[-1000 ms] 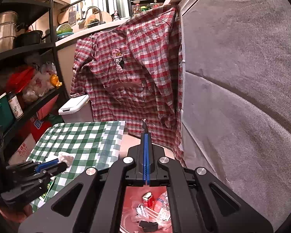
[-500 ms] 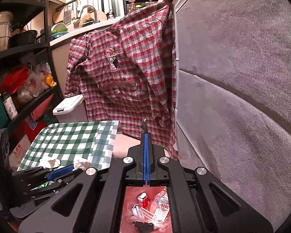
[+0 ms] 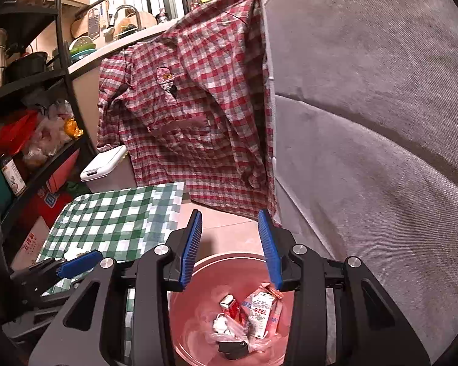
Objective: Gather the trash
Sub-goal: 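Open both tools to drop the tissue and packet into the pink bucket, then move both tools back to the table toward the green toothpaste tube and beige napkin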
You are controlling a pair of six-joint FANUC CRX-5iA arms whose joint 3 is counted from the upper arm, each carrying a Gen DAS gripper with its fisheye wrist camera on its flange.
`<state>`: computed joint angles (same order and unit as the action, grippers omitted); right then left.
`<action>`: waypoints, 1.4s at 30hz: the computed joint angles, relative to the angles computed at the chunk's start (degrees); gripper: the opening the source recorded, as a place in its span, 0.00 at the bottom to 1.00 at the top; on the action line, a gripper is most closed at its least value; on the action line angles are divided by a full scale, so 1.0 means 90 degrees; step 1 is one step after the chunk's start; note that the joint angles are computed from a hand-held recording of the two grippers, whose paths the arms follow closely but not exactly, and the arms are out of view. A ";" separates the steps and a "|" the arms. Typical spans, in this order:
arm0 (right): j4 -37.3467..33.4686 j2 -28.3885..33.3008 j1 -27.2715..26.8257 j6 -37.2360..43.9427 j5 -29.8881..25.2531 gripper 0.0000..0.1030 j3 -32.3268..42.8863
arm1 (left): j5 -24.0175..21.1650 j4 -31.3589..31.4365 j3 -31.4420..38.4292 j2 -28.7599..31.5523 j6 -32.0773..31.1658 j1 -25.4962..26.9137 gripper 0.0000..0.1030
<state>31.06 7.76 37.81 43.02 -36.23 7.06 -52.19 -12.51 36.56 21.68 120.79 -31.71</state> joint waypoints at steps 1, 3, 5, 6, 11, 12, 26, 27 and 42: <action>0.0048 -0.0009 0.0028 -0.0038 0.0027 0.39 -0.0022 | 0.0008 -0.0096 -0.0099 -0.0103 0.0084 0.0012 0.40; 0.0213 -0.0020 0.0102 -0.0188 0.0100 0.39 -0.0080 | 0.0001 -0.0241 -0.0221 -0.0247 0.0215 0.0043 0.40; 0.0420 -0.0030 0.0176 -0.0352 0.0183 0.38 -0.0160 | -0.0036 -0.0481 -0.0369 -0.0444 0.0373 0.0075 0.39; 0.0567 -0.0037 0.0235 -0.0485 0.0236 0.37 -0.0220 | -0.0048 -0.0602 -0.0445 -0.0542 0.0442 0.0091 0.38; 0.0701 -0.0002 0.0469 -0.0707 0.0401 0.19 -0.0275 | -0.0218 -0.1251 -0.0757 -0.1023 0.0724 0.0147 0.36; 0.0743 -0.0001 0.0516 -0.0798 0.0438 0.17 -0.0306 | -0.0234 -0.1352 -0.0854 -0.1141 0.0769 0.0177 0.36; 0.1364 0.0673 0.1824 -0.1700 0.0381 0.12 -0.0332 | -0.0667 -0.2636 -0.1933 -0.2641 0.1429 0.0736 0.36; 0.1330 0.0743 0.1891 -0.1703 0.0355 0.12 -0.0310 | -0.0708 -0.2740 -0.1992 -0.2738 0.1458 0.0774 0.36; -0.1286 0.2274 0.2429 0.0340 -0.0975 0.41 0.1791 | -0.0509 -0.2591 -0.2762 -0.3540 0.1361 0.1502 0.36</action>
<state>19.48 28.23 59.68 46.08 -45.01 23.18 -56.77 -35.83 11.70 -10.18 133.04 -18.19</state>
